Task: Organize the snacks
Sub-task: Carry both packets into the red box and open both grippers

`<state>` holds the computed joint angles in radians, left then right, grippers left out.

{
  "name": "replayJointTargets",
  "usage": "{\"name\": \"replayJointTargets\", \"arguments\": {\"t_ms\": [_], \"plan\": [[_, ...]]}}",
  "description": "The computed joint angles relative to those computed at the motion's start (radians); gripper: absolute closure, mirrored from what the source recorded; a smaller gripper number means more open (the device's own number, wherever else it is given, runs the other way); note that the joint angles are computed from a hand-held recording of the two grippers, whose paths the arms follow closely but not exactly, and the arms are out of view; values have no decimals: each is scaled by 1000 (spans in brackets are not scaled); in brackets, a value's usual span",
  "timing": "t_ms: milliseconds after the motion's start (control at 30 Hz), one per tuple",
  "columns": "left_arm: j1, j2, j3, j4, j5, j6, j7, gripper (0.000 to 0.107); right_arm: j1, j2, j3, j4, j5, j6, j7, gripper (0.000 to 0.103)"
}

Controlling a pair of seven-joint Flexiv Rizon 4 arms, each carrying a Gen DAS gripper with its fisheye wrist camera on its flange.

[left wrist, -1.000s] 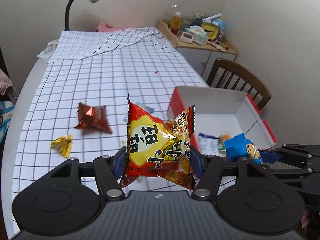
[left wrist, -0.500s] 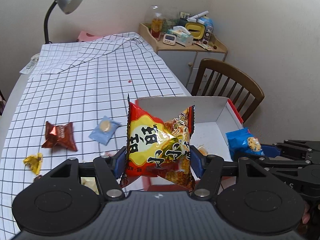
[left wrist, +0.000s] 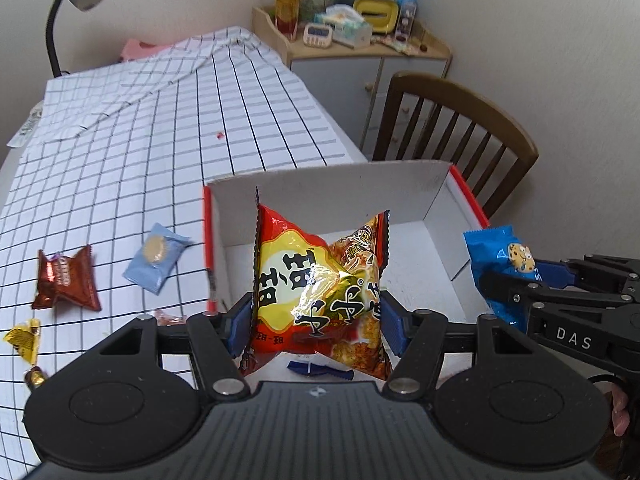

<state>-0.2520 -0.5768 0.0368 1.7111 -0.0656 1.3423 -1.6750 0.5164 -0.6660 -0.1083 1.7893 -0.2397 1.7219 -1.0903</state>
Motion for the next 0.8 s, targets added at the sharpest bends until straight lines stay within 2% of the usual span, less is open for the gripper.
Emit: {"name": "replayJointTargets", "arguments": {"t_ms": [167,467,567,600,733,800], "plan": [[-26,-80,34,-115,22,-84,-26,43,-54,-57,51,-85,-37,-75,-15,68],[-27,-181,32,-257,54,-207,-31,43,-115,-143,135,-209,-95,-214,-68,68],[-33,-205,36,-288,69,-239,-31,43,-110,-152,136,-218,-102,-226,-81,67],[-33,-212,36,-296,72,-246,-31,43,-85,-157,106,-216,-119,-222,-84,67],[-36,-234,41,-328,87,-283,-39,43,-61,-165,81,-224,-142,-241,-94,68],[-33,-243,41,-341,89,-298,-45,43,-72,-171,96,-237,-144,-253,-105,67]]}}
